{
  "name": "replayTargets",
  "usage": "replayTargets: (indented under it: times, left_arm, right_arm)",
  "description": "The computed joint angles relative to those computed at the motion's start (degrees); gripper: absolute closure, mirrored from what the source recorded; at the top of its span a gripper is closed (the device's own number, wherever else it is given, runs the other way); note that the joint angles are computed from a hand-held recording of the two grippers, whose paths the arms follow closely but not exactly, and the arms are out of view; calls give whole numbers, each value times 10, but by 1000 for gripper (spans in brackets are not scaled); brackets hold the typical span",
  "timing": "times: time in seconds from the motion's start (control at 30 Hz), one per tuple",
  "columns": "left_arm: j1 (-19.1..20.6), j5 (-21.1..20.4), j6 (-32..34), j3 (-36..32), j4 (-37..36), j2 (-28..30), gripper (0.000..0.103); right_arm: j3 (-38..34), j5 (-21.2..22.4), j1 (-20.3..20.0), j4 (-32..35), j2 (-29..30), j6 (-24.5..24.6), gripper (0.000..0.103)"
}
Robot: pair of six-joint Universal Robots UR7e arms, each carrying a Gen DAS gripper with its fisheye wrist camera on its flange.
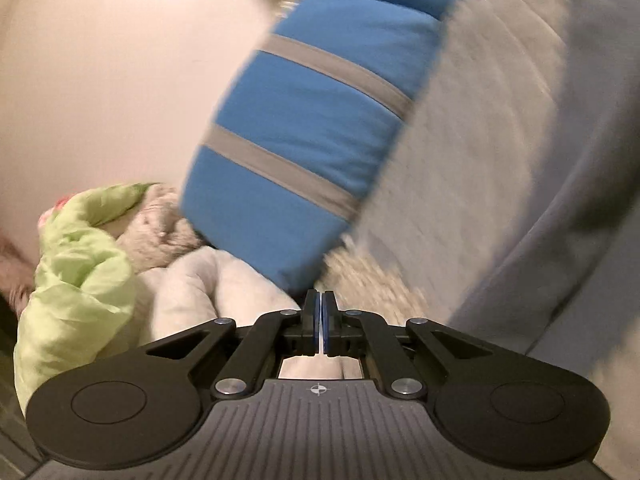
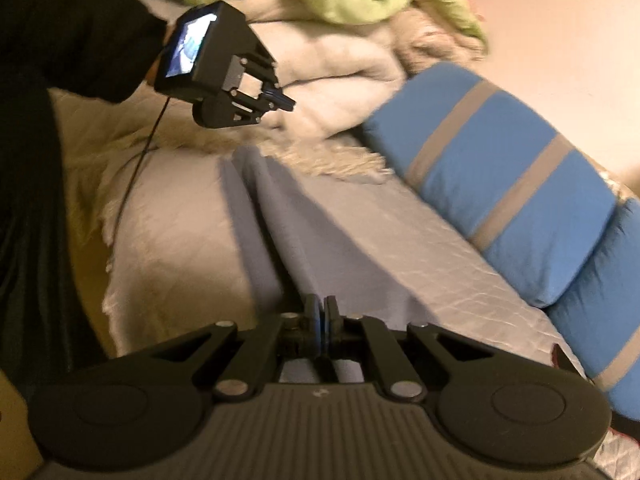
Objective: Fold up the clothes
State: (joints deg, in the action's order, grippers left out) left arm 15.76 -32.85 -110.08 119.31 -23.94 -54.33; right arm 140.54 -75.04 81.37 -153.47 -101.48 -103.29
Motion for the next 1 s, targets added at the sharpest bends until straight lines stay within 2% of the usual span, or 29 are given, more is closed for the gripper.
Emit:
replayTargets:
  times: [0.07, 0.1, 0.3, 0.33, 0.37, 0.43, 0.5, 0.57, 0.6, 0.63, 0.7, 0.77, 0.8, 0.9, 1.0]
  left_arm:
    - [-20, -18, 85, 30, -84, -23, 100]
    - [-30, -29, 105, 41, -110, -30, 99]
    - [-66, -82, 189, 73, -198, -70, 95]
    - [-69, -89, 198, 73, -210, -76, 88]
    - [-71, -91, 200, 73, -218, -80, 72]
    - [-71, -91, 182, 68, -226, -86, 59]
    - [-63, -83, 145, 57, -236, -100, 58]
    - [-53, -71, 114, 45, -247, -110, 58]
    - [-48, -64, 107, 40, -259, -116, 58]
    - [-44, -60, 114, 40, -282, -124, 58]
    - [-32, -63, 150, 49, -350, -145, 54]
    - [-9, -91, 206, 51, -418, -154, 52]
    - [-4, -99, 216, 49, -423, -148, 52]
    - [13, -118, 200, 13, -379, -121, 52]
    - [18, -123, 145, -43, -289, -80, 52]
  right_arm:
    - [7, -2, -2, 20, -14, -28, 100]
    - [10, -4, -1, 25, -20, -36, 100]
    - [16, -23, 8, 22, -21, -51, 99]
    - [17, -27, 9, 21, -20, -51, 96]
    - [16, -28, 10, 22, -20, -49, 85]
    - [16, -25, 9, 20, -23, -47, 76]
    - [15, -22, 9, 19, -26, -48, 67]
    - [12, -20, 9, 21, -29, -42, 46]
    - [8, -21, 9, 22, -29, -33, 40]
    - [4, -22, 10, 24, -28, -24, 31]
    - [-7, -25, 11, 30, -27, -4, 26]
    - [-16, -30, 14, 22, -21, 18, 18]
    - [-20, -34, 15, 16, -18, 28, 17]
    - [-31, -42, 14, -2, -10, 55, 11]
    - [-39, -51, 12, -19, -4, 84, 3]
